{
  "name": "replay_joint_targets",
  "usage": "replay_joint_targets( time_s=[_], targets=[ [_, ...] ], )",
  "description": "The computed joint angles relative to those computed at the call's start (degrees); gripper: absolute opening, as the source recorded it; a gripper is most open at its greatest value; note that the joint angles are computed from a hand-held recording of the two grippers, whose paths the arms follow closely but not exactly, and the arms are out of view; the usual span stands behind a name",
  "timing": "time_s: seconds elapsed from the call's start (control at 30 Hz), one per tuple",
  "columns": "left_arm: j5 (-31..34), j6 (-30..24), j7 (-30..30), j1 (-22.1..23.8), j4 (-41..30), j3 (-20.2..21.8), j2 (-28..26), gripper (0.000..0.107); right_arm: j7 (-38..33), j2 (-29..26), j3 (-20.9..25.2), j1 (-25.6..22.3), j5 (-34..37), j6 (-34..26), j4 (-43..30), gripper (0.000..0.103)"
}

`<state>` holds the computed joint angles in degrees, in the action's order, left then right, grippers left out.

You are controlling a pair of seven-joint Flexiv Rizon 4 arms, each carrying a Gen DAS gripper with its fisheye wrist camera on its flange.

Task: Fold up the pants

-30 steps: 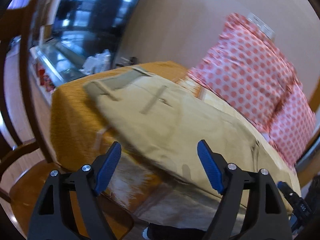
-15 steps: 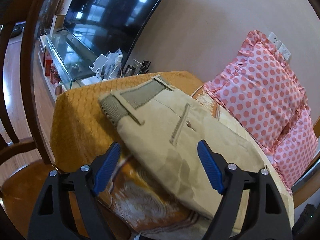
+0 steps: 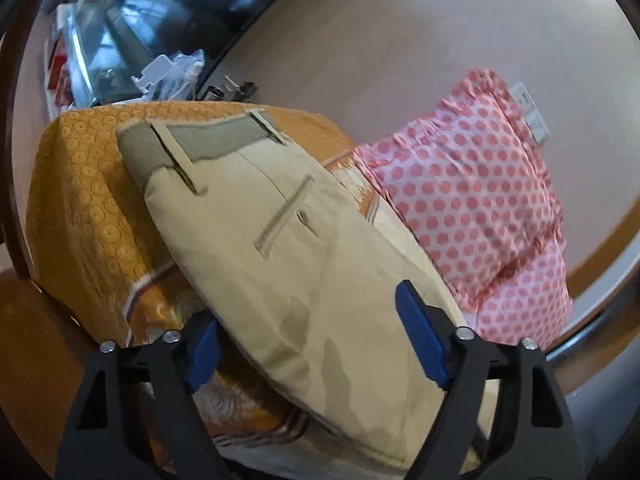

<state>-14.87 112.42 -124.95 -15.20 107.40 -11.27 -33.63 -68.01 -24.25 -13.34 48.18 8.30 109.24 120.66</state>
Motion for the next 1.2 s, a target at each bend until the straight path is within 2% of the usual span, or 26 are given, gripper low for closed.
replay_joint_targets(
  time_s=[0.13,0.17,0.2,0.23,0.27,0.33,0.37,0.43,0.47,0.5,0.53,0.57,0.6,0.63,0.67,0.7,0.77,0.83,0.87,0.9,0.93,0.97,1.0,1.1,1.13,1.2],
  targets=[
    [-7.1,0.7,-1.5,-5.4,-0.8,6.1,-0.2,0.07,0.2,0.2,2.9,-2.7,-0.7,0.8,0.2,0.07],
    [-10.8,-0.2,-0.2,-9.0,-1.9,9.9,-0.7,0.064,0.2,0.2,3.8,-3.6,-0.9,1.3,0.3,0.07],
    [-10.8,-2.2,-1.5,-11.7,-3.1,13.9,-1.2,0.059,0.2,0.2,4.8,-4.4,-1.0,1.7,0.3,0.07],
    [-11.3,-5.0,-2.5,-15.1,-4.4,18.6,-1.9,0.04,0.2,0.2,5.8,-5.3,-1.2,2.2,0.4,0.07],
    [-14.1,-7.8,-1.6,-19.1,-5.8,23.2,-2.9,0.017,0.4,0.4,7.3,-6.7,-1.4,3.0,0.6,0.07],
    [-18.7,-11.9,1.0,-26.8,-7.9,32.6,-5.0,0.015,1.0,0.8,11.1,-10.3,-2.1,5.3,1.5,0.07],
    [-21.8,-14.5,4.5,-30.8,-9.3,37.2,-6.1,0.013,0.7,1.1,11.6,-10.6,-1.6,6.3,2.0,0.07],
    [-20.1,-18.6,4.1,-36.8,-12.0,46.2,-8.0,0.011,-0.9,2.4,11.5,-10.0,0.3,8.6,3.7,0.071],
    [-18.4,-20.5,4.2,-39.0,-13.7,49.8,-8.8,0.009,-2.7,3.4,10.1,-8.3,2.7,10.0,4.8,0.073],
    [-13.9,-23.6,3.6,-41.4,-17.3,54.2,-9.9,0.009,-4.6,4.4,9.1,-6.9,5.3,11.1,5.8,0.074],
    [-11.2,-25.4,2.4,-42.8,-19.5,56.8,-10.7,0.009,-6.1,5.0,8.8,-6.3,7.3,11.8,6.3,0.075],
    [-7.4,-26.9,3.7,-43.3,-23.6,57.5,-11.0,0.007,-8.5,6.4,7.1,-4.1,11.6,12.7,7.3,0.075],
    [-2.0,-27.8,2.9,-42.5,-26.9,56.4,-10.7,0.005,-10.2,7.2,6.2,-3.0,14.5,12.9,7.6,0.075],
    [3.8,-28.5,2.5,-40.7,-30.6,53.3,-9.9,0.004,-12.4,8.1,4.7,-1.2,18.2,12.8,7.8,0.075],
    [5.8,-28.0,5.8,-38.6,-33.5,48.7,-9.5,0.002,-15.3,9.5,2.2,1.5,23.3,12.9,8.2,0.075],
    [4.1,-25.8,12.8,-37.4,-36.6,44.0,-10.3,0.0,-17.5,10.3,0.7,3.1,27.1,13.1,8.3,0.075],
    [-5.1,-22.4,31.5,-36.1,-41.7,34.7,-12.9,0.0,-24.5,12.6,-4.4,8.2,37.4,13.2,7.9,0.075],
    [-10.8,-24.8,48.0,-35.7,-50.2,25.3,-17.5,0.0,-30.1,14.5,-7.6,10.7,45.0,13.2,7.4,0.075],
    [-9.7,-29.5,51.6,-34.7,-54.1,20.7,-19.5,0.0,-32.5,15.4,-8.6,11.4,48.7,13.5,7.4,0.075],
    [-7.0,-33.3,51.3,-33.8,-57.0,17.9,-21.0,0.0,-34.9,16.4,-9.3,11.8,51.9,13.4,7.3,0.075],
    [-1.4,-37.8,49.2,-32.0,-59.4,13.2,-22.3,0.0,-37.2,17.1,-9.8,11.9,54.6,13.2,7.0,0.075],
    [4.0,-40.3,46.9,-30.0,-60.5,8.7,-22.9,0.0,-38.6,17.7,-9.6,11.7,56.2,13.2,7.1,0.077],
    [5.7,-42.0,45.7,-28.7,-60.1,5.9,-23.3,0.0,-37.6,17.5,-8.4,10.5,55.5,13.5,7.6,0.079],
    [3.9,-40.9,40.1,-25.9,-52.9,3.8,-20.7,0.0,-39.0,17.4,-6.7,8.0,55.8,12.1,7.1,0.08],
    [3.4,-40.1,37.6,-25.1,-50.6,4.1,-19.7,0.0,-37.2,17.0,-4.6,5.9,54.0,12.1,7.4,0.08],
    [3.2,-38.0,31.5,-23.8,-45.8,6.3,-17.1,0.0,-27.2,15.0,2.6,-1.8,43.2,11.7,8.2,0.08]
  ],
)
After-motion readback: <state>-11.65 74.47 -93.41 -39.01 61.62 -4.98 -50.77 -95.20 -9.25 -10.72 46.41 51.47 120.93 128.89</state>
